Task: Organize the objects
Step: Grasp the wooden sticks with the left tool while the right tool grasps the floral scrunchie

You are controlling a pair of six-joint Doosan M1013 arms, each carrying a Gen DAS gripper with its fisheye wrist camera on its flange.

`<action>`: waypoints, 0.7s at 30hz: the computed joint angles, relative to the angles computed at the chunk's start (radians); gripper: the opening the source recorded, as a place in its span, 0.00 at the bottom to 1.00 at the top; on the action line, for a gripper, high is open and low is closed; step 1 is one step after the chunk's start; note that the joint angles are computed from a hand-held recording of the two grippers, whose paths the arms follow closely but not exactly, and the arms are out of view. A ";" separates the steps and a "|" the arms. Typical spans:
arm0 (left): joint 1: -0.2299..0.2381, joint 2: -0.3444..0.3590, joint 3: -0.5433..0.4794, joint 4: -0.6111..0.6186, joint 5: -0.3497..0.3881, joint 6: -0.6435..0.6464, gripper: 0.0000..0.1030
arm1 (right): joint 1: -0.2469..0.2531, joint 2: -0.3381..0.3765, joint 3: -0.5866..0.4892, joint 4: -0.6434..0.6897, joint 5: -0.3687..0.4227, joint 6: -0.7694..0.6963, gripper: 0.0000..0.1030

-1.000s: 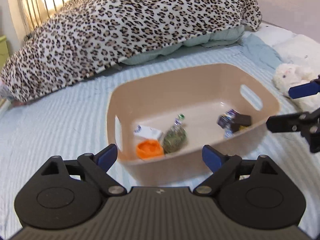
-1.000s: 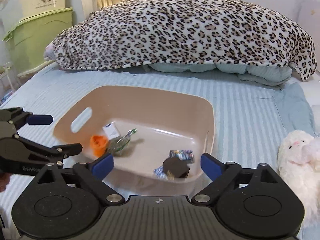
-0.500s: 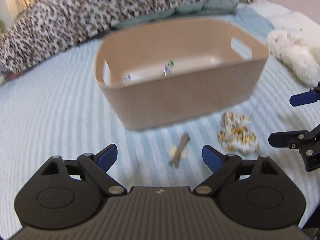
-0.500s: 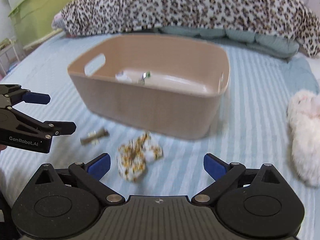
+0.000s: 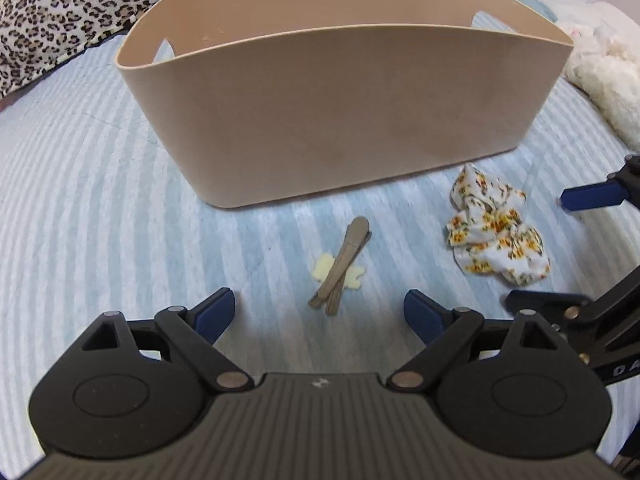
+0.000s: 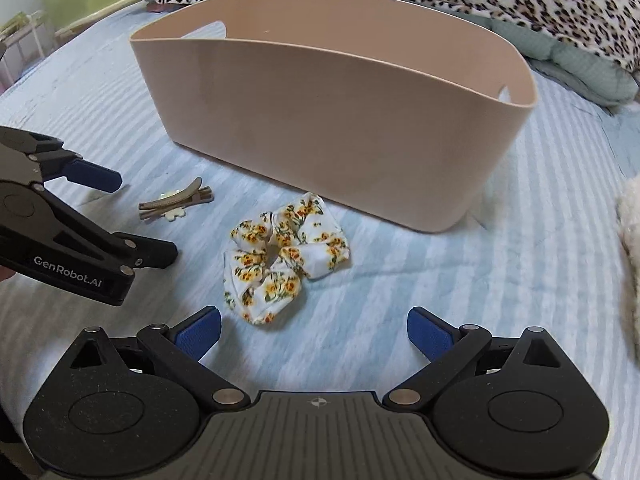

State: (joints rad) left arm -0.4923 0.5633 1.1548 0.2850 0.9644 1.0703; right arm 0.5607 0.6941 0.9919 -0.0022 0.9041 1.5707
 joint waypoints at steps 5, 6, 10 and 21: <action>0.009 0.005 0.009 -0.004 -0.041 -0.011 0.88 | -0.001 0.023 -0.021 -0.001 -0.017 0.001 0.98; 0.011 0.005 0.008 -0.011 -0.043 -0.003 0.84 | -0.001 0.026 -0.025 -0.002 -0.023 0.001 0.98; 0.018 -0.004 0.014 -0.045 -0.058 0.052 0.49 | -0.005 0.037 -0.042 0.029 -0.040 -0.010 0.92; 0.021 -0.035 0.051 -0.052 -0.087 0.037 0.20 | -0.011 0.033 -0.044 0.095 -0.063 -0.080 0.20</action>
State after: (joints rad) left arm -0.4713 0.5288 1.2061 0.2335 0.8774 1.1078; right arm 0.5502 0.7271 0.9478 0.0923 0.8415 1.4908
